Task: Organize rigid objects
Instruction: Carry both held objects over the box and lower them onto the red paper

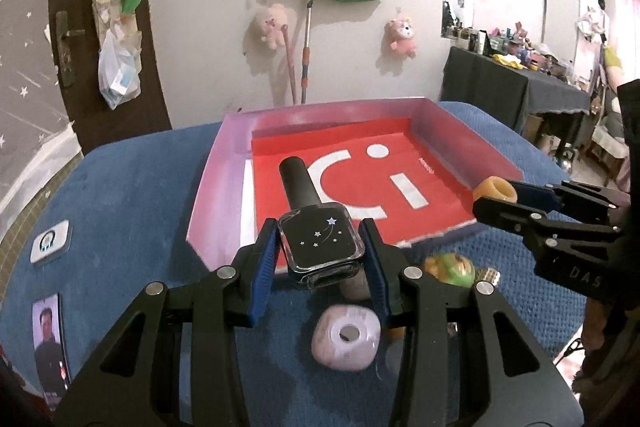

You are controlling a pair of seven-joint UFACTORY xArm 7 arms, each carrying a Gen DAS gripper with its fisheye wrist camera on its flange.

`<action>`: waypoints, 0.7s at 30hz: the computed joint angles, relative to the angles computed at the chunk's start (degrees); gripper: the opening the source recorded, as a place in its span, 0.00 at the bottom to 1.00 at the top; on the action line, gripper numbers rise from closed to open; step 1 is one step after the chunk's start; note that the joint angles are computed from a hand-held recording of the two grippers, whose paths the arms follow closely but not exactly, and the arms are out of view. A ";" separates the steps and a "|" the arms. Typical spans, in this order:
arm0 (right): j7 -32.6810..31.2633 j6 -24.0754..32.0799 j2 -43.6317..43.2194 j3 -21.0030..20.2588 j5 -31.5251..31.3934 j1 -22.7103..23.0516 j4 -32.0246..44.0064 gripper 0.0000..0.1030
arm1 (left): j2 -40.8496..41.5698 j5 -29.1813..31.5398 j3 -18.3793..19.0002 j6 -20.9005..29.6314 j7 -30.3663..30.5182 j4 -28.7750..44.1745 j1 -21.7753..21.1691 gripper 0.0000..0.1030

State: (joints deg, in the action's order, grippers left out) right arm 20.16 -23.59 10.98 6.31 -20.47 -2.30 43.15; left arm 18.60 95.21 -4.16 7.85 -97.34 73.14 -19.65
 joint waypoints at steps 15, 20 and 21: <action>4.39 5.96 4.81 7.03 -8.03 -8.42 9.92 0.39 | 6.84 -19.50 3.82 -3.69 19.37 7.46 -1.74 0.37; 2.98 9.15 7.75 11.69 -7.84 -12.20 14.12 0.39 | 9.59 -28.06 3.36 -3.08 28.38 10.12 -1.57 0.37; 2.32 9.80 8.32 12.50 -7.36 -12.70 14.87 0.39 | 10.24 -30.13 2.88 -2.86 30.54 10.71 -1.21 0.37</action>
State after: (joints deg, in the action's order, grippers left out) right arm 22.48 -13.79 19.30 18.81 -27.84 -15.01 58.02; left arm 28.84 65.07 -1.27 4.99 -66.79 83.84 -20.87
